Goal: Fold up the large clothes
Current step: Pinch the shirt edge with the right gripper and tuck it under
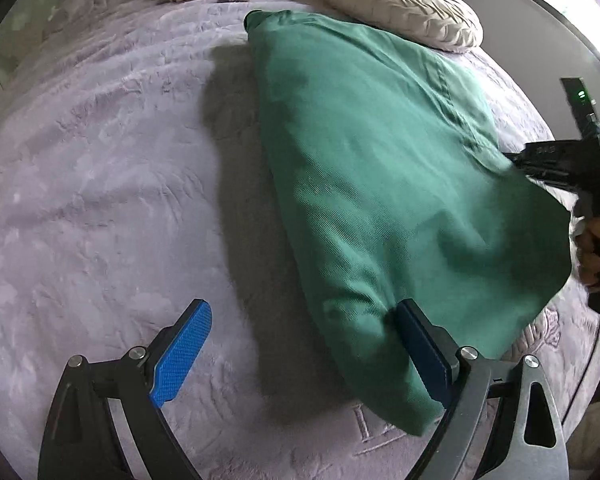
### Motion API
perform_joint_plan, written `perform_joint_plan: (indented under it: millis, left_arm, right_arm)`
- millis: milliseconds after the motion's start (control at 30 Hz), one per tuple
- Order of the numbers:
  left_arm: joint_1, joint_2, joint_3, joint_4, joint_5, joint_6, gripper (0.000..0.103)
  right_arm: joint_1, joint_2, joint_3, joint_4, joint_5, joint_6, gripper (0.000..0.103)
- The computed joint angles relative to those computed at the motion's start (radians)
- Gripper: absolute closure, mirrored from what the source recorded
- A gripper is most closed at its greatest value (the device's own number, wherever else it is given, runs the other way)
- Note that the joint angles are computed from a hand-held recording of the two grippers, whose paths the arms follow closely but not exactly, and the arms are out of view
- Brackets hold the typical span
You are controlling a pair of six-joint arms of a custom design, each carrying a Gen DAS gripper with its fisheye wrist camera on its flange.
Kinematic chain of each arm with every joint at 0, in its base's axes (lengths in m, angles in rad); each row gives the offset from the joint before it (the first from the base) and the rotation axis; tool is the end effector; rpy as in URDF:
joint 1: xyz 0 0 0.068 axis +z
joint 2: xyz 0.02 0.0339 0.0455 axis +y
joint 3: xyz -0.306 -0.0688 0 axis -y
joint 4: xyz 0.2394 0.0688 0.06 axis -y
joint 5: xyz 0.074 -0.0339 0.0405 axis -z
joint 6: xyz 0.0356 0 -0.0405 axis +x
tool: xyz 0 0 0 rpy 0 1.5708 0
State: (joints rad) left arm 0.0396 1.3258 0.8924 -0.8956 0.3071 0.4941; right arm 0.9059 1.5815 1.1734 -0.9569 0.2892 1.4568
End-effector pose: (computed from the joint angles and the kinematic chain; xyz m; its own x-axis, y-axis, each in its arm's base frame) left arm 0.2143 -0.0023 0.2595 -0.8377 0.4192 -0.3500 0.4905 0.8593 -0.1448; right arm 0.1862 0.2211 0.2737 -0.7824 0.5455 -0.3006 0.5183 0.8379 0.1713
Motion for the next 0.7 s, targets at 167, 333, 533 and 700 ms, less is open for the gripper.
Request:
perform_joint_plan:
  millis: [167,333,533,700]
  left_arm:
    - [0.001,-0.016,0.026,-0.048,-0.022,0.007,0.009]
    - [0.008,-0.031,0.02,-0.073,-0.046,0.005,0.009]
    - [0.01,-0.01,0.041,-0.108,-0.061,-0.037,0.009]
    - [-0.008,-0.014,0.06,-0.158,-0.089,-0.068,0.009]
  right_arm:
    - [0.149,-0.109,0.051,-0.104,0.081,0.188,0.091]
    - [0.315,-0.076,0.198,-0.175,0.138,0.227,0.079]
    - [0.381,-0.018,0.123,-0.181,0.01,0.338,0.065]
    - [0.458,-0.142,-0.154,0.083,-0.009,0.575,0.065]
